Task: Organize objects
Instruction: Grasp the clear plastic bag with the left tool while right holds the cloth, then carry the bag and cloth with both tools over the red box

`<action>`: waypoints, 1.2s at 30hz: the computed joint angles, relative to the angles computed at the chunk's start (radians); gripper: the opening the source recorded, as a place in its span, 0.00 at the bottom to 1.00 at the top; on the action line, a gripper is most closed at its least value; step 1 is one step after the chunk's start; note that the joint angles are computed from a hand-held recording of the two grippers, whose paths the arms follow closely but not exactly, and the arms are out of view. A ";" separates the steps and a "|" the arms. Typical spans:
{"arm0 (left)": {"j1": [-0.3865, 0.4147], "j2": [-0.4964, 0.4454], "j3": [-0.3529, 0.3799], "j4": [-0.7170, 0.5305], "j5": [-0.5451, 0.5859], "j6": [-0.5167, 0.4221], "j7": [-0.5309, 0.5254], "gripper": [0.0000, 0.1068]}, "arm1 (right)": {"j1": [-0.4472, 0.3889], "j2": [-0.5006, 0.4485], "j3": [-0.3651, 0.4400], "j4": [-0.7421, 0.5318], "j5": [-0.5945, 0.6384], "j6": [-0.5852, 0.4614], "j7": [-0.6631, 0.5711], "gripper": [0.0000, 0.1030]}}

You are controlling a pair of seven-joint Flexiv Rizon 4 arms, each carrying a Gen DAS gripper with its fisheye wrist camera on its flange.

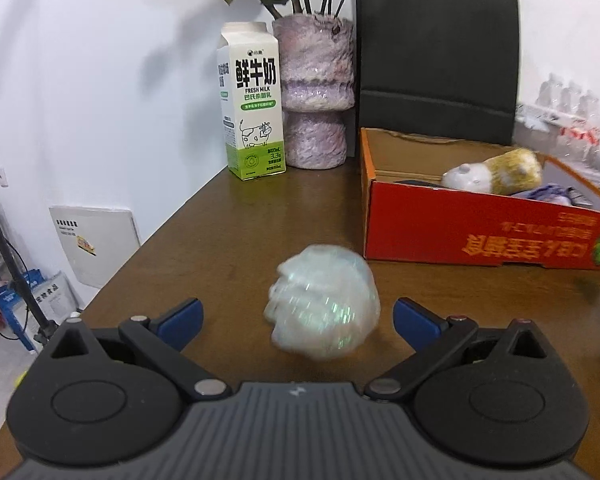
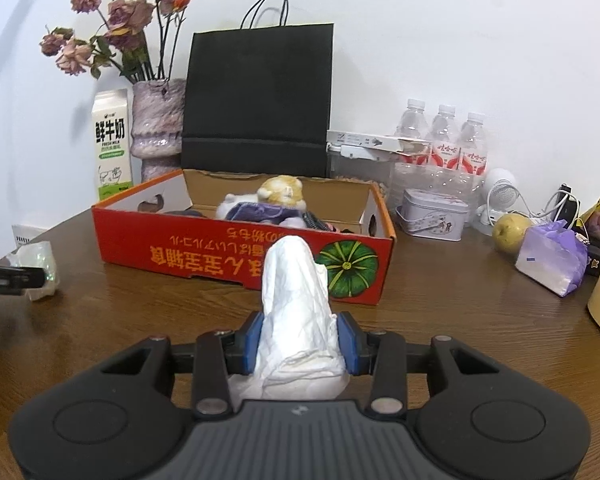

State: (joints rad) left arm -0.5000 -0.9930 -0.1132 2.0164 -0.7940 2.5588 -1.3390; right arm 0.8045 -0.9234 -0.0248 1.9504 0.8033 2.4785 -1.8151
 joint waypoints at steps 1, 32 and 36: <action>0.002 -0.003 0.000 -0.018 -0.009 -0.019 0.012 0.96 | -0.005 0.001 0.003 0.002 -0.006 0.003 0.005 0.37; -0.088 0.015 -0.034 0.044 -0.050 0.092 -0.079 0.40 | -0.038 0.008 0.060 0.067 -0.112 0.126 0.077 0.38; -0.119 0.006 -0.050 0.042 -0.034 0.139 -0.071 0.40 | -0.037 0.010 0.064 0.076 -0.121 0.137 0.084 0.38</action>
State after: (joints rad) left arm -0.6189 -0.9873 -0.1628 2.0580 -0.8284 2.6976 -1.4100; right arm 0.7674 -0.9133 0.0395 2.0268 0.6819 2.6158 -1.7309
